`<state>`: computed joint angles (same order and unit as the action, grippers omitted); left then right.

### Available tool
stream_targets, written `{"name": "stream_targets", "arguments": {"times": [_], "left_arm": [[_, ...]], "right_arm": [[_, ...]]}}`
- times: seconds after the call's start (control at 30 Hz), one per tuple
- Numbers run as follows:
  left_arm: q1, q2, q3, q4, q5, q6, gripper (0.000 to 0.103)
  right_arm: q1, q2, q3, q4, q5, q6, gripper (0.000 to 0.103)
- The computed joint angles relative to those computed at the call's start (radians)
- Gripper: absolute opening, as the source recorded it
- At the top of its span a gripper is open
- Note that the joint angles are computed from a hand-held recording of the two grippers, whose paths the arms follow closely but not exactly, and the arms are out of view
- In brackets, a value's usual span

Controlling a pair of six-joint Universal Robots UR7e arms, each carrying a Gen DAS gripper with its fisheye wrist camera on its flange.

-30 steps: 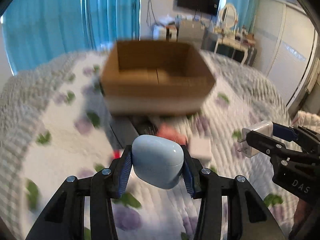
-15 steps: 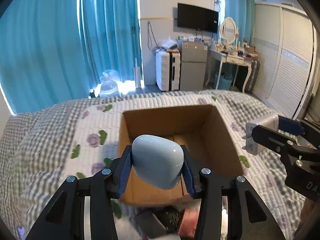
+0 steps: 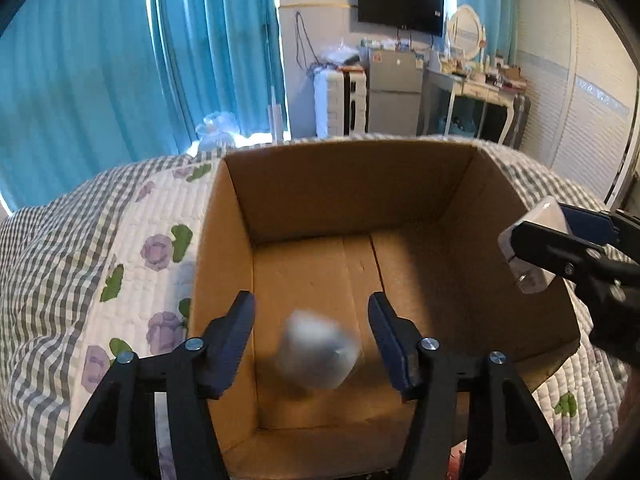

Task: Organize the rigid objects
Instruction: 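Carry both items over the box and open both grippers to drop them, then grasp the white handheld device with the left gripper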

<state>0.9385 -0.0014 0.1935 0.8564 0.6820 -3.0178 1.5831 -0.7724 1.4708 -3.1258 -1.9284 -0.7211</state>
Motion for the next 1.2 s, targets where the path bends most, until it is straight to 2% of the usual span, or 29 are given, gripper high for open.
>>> {"name": "stream_targets", "arguments": {"times": [0.07,0.13,0.17,0.2,0.23,0.27,0.4,0.47,0.6,0.67,0.8,0.9,1.03,1.2], "left_arm": [[-0.001,-0.07,0.13,-0.09,0.019,0.029,0.082],[-0.011,-0.126,0.235,-0.176,0.01,0.054,0.095],[-0.015,-0.165,0.305,-0.228,0.021,0.065,0.098],[-0.02,-0.187,0.341,-0.253,0.025,0.071,0.099],[-0.026,-0.209,0.379,-0.277,0.021,0.078,0.101],[-0.034,-0.228,0.414,-0.295,0.008,0.082,0.101],[-0.064,-0.316,0.564,-0.351,-0.026,0.077,0.102],[-0.085,-0.384,0.677,-0.403,-0.04,0.07,0.102],[-0.128,-0.508,0.875,-0.474,-0.053,0.016,0.102],[-0.15,-0.547,0.947,-0.478,-0.085,-0.039,0.102],[-0.178,-0.589,1.054,-0.47,-0.129,-0.138,0.102],[-0.174,-0.599,1.102,-0.44,-0.102,-0.216,0.102],[-0.156,-0.561,1.126,-0.388,-0.095,-0.29,0.102],[-0.102,-0.472,1.072,-0.265,-0.026,-0.328,0.102]], "right_arm": [[0.002,0.009,-0.019,0.015,0.01,0.005,0.054],[0.005,0.016,-0.025,-0.004,0.028,0.004,0.054],[0.007,0.017,-0.028,-0.004,0.029,0.006,0.059],[0.012,0.017,-0.027,-0.009,0.025,0.01,0.066],[0.018,0.015,-0.02,-0.043,0.017,0.011,0.079],[0.021,0.011,-0.011,-0.07,0.016,0.011,0.082],[0.033,-0.039,0.039,-0.096,0.002,0.037,0.084],[0.042,-0.079,0.092,-0.126,-0.01,0.034,0.089],[0.063,-0.157,0.224,-0.23,-0.05,0.006,0.096],[0.066,-0.208,0.309,-0.256,-0.06,0.005,0.097],[0.06,-0.273,0.434,-0.276,-0.071,0.017,0.098],[0.055,-0.276,0.506,-0.329,-0.079,-0.008,0.098],[0.023,-0.254,0.546,-0.318,-0.082,0.0,0.098],[-0.02,-0.211,0.55,-0.305,-0.091,0.007,0.098]]}}
